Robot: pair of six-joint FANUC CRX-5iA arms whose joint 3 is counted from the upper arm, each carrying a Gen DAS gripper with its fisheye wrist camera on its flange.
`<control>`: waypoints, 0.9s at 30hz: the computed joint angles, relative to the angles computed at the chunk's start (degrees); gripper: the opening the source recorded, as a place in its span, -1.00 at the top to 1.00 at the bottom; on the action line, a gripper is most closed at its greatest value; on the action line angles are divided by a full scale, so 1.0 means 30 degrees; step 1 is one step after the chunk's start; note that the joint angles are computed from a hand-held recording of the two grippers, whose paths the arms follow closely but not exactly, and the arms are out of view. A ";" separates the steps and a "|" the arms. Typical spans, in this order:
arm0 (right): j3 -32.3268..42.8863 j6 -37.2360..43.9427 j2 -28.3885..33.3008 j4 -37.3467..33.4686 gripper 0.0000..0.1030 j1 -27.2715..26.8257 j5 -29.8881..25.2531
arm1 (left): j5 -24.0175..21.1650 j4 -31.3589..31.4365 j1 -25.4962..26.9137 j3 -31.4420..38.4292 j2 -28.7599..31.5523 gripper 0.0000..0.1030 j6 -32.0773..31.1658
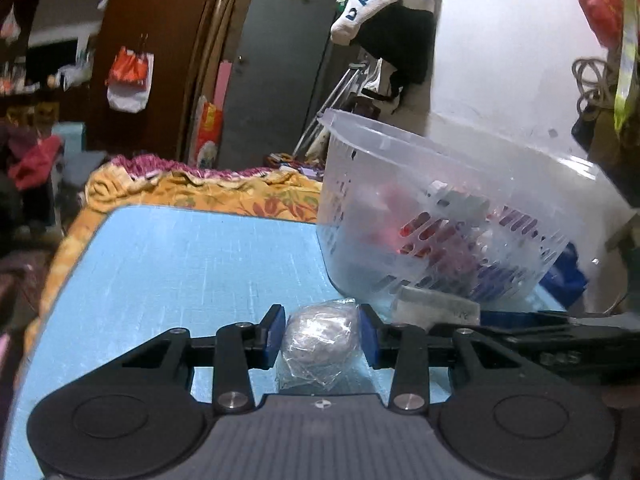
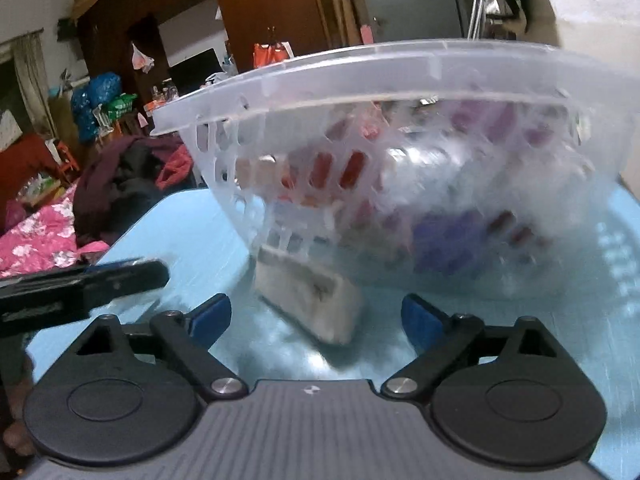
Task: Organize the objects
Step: 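Grasp the bagged silver ball with the left tool while the right tool grasps the white box, then drop the silver ball and white box into the basket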
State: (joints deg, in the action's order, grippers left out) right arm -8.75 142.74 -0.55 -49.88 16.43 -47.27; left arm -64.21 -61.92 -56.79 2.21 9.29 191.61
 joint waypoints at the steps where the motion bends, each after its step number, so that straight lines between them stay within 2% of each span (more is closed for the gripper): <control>1: -0.0037 -0.0141 -0.0017 0.0315 -0.61 0.0268 0.0260 | 0.0219 0.0082 0.0100 0.0023 0.0037 0.15 -0.0150; 2: -0.0157 -0.0039 -0.0121 0.0570 -0.51 0.0481 0.0498 | 0.0318 0.0145 0.0132 0.0089 0.0101 0.15 -0.0341; 3: -0.0393 0.0011 -0.0332 0.0859 -0.15 0.0699 0.0866 | 0.0447 0.0144 0.0129 0.0086 0.0091 0.15 -0.0460; 4: -0.0690 0.0130 -0.0601 0.1087 -0.02 0.0815 0.1184 | 0.0488 0.0054 0.0042 0.0094 0.0171 0.15 -0.0329; 7: -0.0900 0.1774 -0.0959 0.0197 0.11 -0.0130 0.0139 | 0.0768 -0.0174 0.0115 -0.0073 0.0081 0.15 0.0249; 13: -0.1319 0.5152 -0.1540 -0.3108 0.14 -0.3354 -0.1982 | 0.1025 -0.1514 -0.0522 -0.0150 0.0137 0.15 0.0480; 19: -0.1380 0.6533 -0.1408 -0.4605 0.15 -0.4642 -0.2659 | 0.1132 -0.1749 -0.0623 -0.0245 0.0075 0.15 0.0535; 23: -0.1318 0.7618 -0.0954 -0.6242 0.16 -0.6161 -0.4290 | 0.1181 -0.1484 -0.0454 -0.0273 0.0042 0.15 0.0710; 27: -0.2104 0.9770 -0.1424 -0.8673 0.16 -0.7987 -0.5660 | 0.1228 -0.1875 -0.0588 -0.0672 -0.0194 0.15 0.1811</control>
